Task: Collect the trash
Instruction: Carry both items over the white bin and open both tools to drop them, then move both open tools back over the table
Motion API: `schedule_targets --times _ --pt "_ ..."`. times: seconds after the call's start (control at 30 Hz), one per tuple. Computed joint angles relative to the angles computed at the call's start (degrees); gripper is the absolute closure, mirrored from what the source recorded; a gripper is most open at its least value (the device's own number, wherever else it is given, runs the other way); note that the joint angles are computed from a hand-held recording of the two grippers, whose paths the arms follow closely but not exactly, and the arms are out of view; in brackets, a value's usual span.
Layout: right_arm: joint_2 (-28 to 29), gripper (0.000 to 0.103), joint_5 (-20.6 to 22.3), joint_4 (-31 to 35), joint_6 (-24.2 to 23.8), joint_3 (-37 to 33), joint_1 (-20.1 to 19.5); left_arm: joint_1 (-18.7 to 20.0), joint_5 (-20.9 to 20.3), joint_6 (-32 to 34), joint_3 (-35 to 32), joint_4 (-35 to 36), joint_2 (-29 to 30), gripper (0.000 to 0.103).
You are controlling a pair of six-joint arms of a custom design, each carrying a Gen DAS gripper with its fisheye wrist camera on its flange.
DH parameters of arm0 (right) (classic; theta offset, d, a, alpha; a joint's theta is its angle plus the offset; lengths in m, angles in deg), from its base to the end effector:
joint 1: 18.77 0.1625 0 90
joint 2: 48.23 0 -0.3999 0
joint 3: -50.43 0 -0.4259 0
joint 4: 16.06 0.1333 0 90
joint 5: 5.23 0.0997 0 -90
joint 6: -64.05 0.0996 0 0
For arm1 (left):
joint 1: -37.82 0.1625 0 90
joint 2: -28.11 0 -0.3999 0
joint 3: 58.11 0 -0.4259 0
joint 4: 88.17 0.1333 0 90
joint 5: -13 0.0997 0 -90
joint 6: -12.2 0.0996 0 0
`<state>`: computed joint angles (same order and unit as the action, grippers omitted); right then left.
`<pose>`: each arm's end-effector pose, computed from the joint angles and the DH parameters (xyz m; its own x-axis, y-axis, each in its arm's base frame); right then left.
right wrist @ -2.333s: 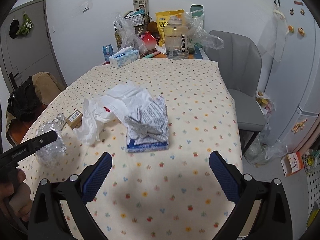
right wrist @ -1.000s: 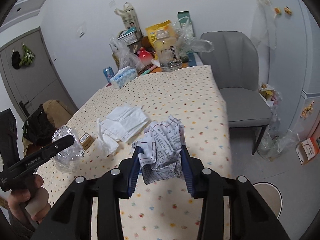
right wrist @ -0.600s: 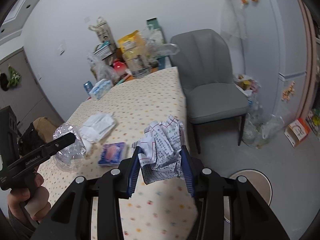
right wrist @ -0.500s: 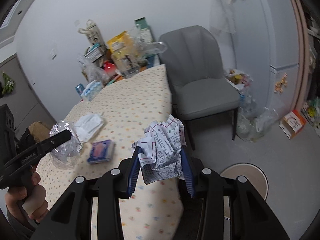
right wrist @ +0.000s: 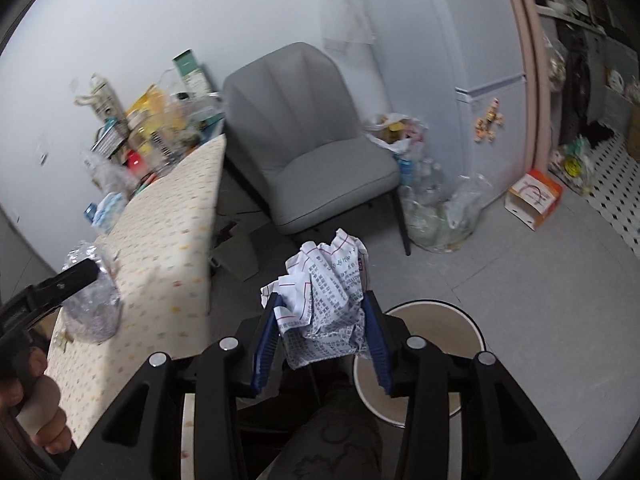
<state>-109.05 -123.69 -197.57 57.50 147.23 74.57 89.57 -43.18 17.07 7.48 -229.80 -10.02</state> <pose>0.1246 -0.6621 0.2941 -0.8909 0.2743 0.3620 -0.1355 0.6002 -0.7883 -0.3578 -0.7587 0.1784 -0.7427 0.3950 -0.5407 0.6301 0.6854 -0.3649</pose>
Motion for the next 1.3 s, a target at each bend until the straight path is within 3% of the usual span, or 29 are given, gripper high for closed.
schedule_targets --times 0.07,0.2,0.3,0.63,0.7,0.73,0.77,0.93,1.3 --pt "0.1 0.014 -0.3 -2.1 0.9 0.5 -1.4 -0.2 -0.2 -0.5 -1.2 1.1 1.2 0.033" --pt "-2.2 0.015 0.8 -1.0 3.7 2.6 -3.0 -0.6 -0.5 -0.7 -3.5 2.9 3.5 0.033" --pt "-4.6 0.015 0.4 -1.2 3.2 5.3 -3.2 -0.9 -1.1 -0.6 -5.0 4.2 5.3 0.033" --pt "-15.0 0.012 -7.4 -7.5 0.7 15.1 -1.1 -2.9 -6.3 -0.1 -9.2 8.0 11.1 0.032" --pt "-16.5 0.012 -8.2 -8.3 0.8 16.3 -1.1 -3.3 -7.8 0.0 -9.8 8.5 11.9 0.026" --pt "-17.3 0.012 -8.6 -9.2 1.2 17.1 -1.2 -3.5 -8.3 0.1 -9.8 8.2 12.0 0.012" --pt "-17.8 0.012 -8.5 -9.6 1.4 17.6 -1.3 -3.6 -8.7 0.5 -9.3 6.7 11.8 0.005" --pt "-17.8 0.012 -7.1 -9.5 1.5 17.7 -1.2 -3.8 -9.2 -0.2 -7.0 3.4 9.3 0.006" --pt "-11.1 0.007 -5.5 -11.8 -3.1 13.0 3.5 -2.8 -2.4 -1.4 4.4 -4.6 -3.2 0.006"
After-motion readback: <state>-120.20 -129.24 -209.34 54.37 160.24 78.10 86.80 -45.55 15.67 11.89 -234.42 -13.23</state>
